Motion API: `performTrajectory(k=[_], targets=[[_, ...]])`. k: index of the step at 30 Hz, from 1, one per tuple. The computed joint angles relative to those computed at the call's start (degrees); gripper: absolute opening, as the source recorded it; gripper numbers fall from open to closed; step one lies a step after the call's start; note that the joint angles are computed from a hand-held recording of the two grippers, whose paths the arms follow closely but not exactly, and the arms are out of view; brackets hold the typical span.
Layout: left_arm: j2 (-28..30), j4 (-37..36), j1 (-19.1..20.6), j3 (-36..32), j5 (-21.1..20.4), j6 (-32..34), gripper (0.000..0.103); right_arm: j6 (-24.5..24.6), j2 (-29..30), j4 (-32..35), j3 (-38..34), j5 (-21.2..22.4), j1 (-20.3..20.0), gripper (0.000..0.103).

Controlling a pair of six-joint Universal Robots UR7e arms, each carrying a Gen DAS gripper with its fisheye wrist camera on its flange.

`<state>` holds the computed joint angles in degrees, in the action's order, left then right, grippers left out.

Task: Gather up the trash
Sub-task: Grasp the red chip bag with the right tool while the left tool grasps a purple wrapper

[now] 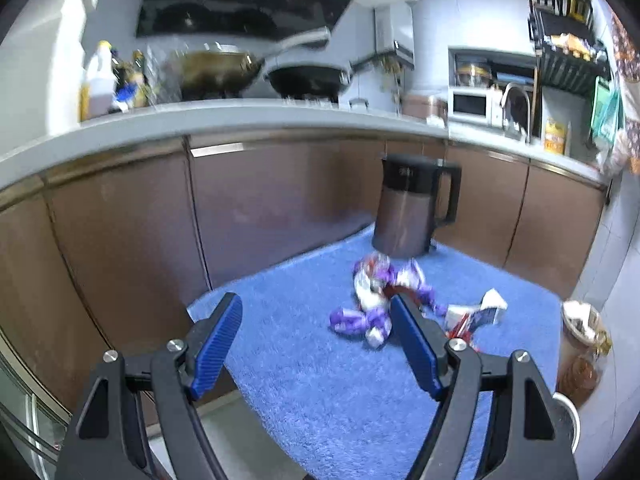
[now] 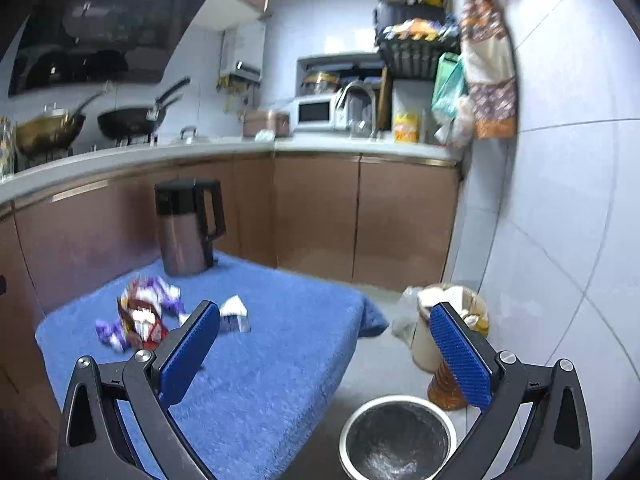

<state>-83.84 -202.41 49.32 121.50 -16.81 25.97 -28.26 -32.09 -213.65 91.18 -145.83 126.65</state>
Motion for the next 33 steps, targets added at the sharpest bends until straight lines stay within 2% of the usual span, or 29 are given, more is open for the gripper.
performTrajectory(k=[2,4,6,9,13,17,19,22,27,30,33], targets=[[-1.2,7.3,2.3,0.3,-2.7,-5.2,0.075,3.9,-1.0,4.3,1.5,3.1,-1.2,0.103],[-2.3,15.6,5.4,0.1,-7.2,-10.4,0.075,9.5,-2.7,10.4,3.2,8.9,-2.9,0.103],[-2.3,19.9,7.8,-0.7,-10.7,-12.2,0.075,13.8,-3.4,16.4,3.5,14.1,-4.5,0.103],[-1.2,23.8,11.5,-2.8,-15.6,-11.2,0.075,18.3,-2.7,24.1,1.6,21.1,-6.9,0.102],[0.9,31.4,16.3,-7.8,-24.6,-9.4,0.075,21.3,0.5,31.2,-3.0,27.1,-8.8,0.101],[5.3,35.4,20.0,-14.8,-30.7,-2.4,0.075,22.6,5.1,39.5,-9.9,33.5,-10.5,0.101],[7.6,38.7,21.8,-18.8,-33.7,1.4,0.075,22.8,7.4,43.0,-13.5,34.6,-11.0,0.101],[11.4,41.2,23.7,-24.1,-35.4,5.8,0.075,23.4,11.0,47.7,-19.0,37.2,-11.9,0.101],[16.2,46.1,27.2,-31.3,-39.0,6.0,0.075,23.7,16.0,53.4,-26.8,37.7,-12.9,0.101],[17.4,49.2,28.7,-33.3,-40.0,4.7,0.075,24.1,18.2,56.6,-29.9,37.0,-13.6,0.093],[16.9,51.5,29.8,-33.4,-43.7,2.3,0.075,25.5,17.9,57.4,-29.1,38.7,-14.5,0.088]])
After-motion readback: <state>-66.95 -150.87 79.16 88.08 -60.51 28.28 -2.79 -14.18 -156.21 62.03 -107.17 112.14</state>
